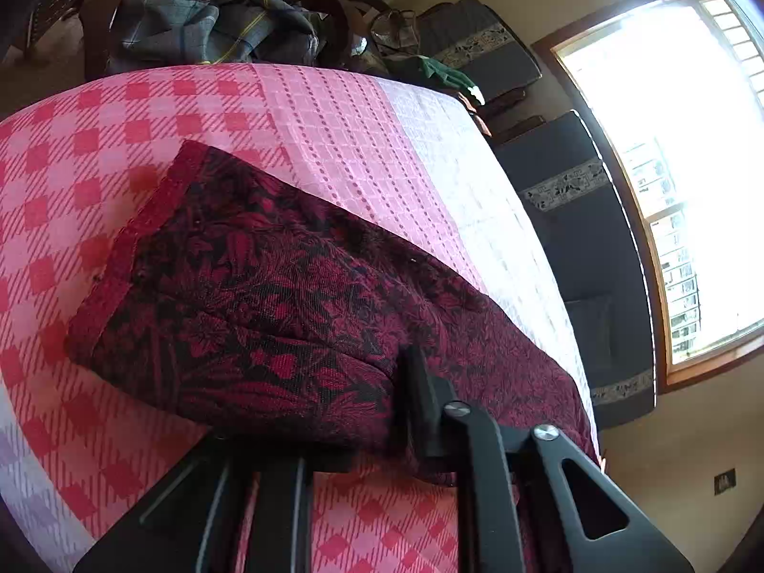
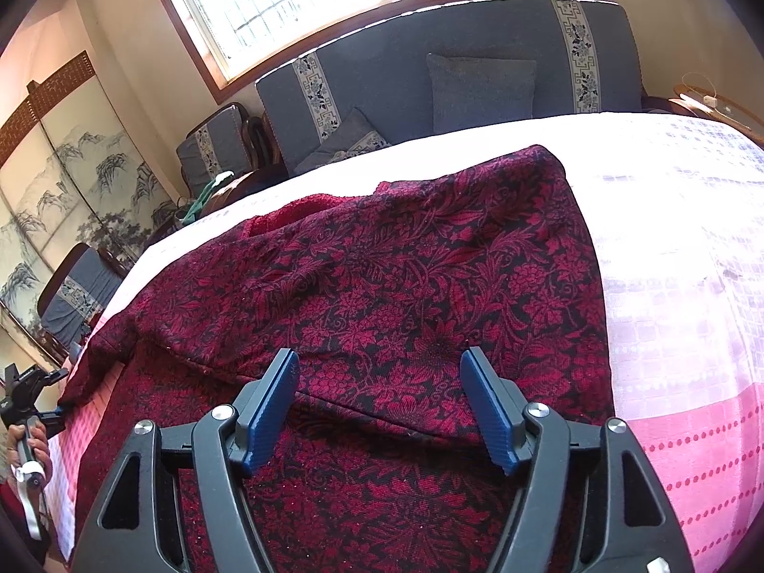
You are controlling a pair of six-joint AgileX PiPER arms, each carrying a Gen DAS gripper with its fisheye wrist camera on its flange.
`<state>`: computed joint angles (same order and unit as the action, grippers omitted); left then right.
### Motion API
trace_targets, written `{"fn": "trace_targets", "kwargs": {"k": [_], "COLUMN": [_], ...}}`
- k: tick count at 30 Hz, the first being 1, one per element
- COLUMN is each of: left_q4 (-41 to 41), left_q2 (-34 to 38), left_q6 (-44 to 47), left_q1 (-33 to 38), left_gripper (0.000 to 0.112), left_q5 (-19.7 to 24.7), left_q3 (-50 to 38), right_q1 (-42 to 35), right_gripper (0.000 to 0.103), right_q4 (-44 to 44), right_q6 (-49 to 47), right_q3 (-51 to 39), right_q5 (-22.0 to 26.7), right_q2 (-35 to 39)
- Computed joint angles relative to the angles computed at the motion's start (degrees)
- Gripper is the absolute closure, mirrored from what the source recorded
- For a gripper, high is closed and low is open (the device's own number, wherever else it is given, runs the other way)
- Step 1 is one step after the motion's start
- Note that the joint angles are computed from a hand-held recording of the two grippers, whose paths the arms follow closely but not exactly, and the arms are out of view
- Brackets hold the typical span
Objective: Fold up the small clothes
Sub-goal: 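Grasp the other sleeve cuff with the left gripper and fold it over the body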
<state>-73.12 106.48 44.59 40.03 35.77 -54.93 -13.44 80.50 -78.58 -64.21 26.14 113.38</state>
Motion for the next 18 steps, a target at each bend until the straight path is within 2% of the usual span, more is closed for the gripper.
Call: {"fn": "trace_targets", "kwargs": {"k": [2,5,9,13,18], "left_q4": [4.2,2.7,11.0,21.1,30.8], "left_q2": [-1.9,-8.0,-13.6,-10.0,0.5], "left_q6": [-6.4,-6.9,-13.2,-22.2,-29.8], "left_q1": [-3.6,-10.1,-25.6,-41.4,-55.8], "left_gripper": [0.107,0.107,0.107,0.107,0.107], "left_q5": [-2.3,-2.7,-6.5,-7.3,-7.6], "left_q3": [-3.6,-7.6,-17.0,-28.5,-39.6], "right_q1": [-0.2,0.2,0.1,-1.5,-4.7], "right_gripper": [0.036,0.035,0.032,0.031,0.031], "right_q4": [0.2,0.0,-0.6,1.7,7.0], "right_q6": [0.0,0.3,0.7,-0.9,-4.0], "right_q3": [0.1,0.1,-0.4,-0.5,0.3], "right_q5": [0.3,0.0,1.0,4.2,9.4], "right_q2": [0.0,0.0,0.4,1.0,1.9]}}
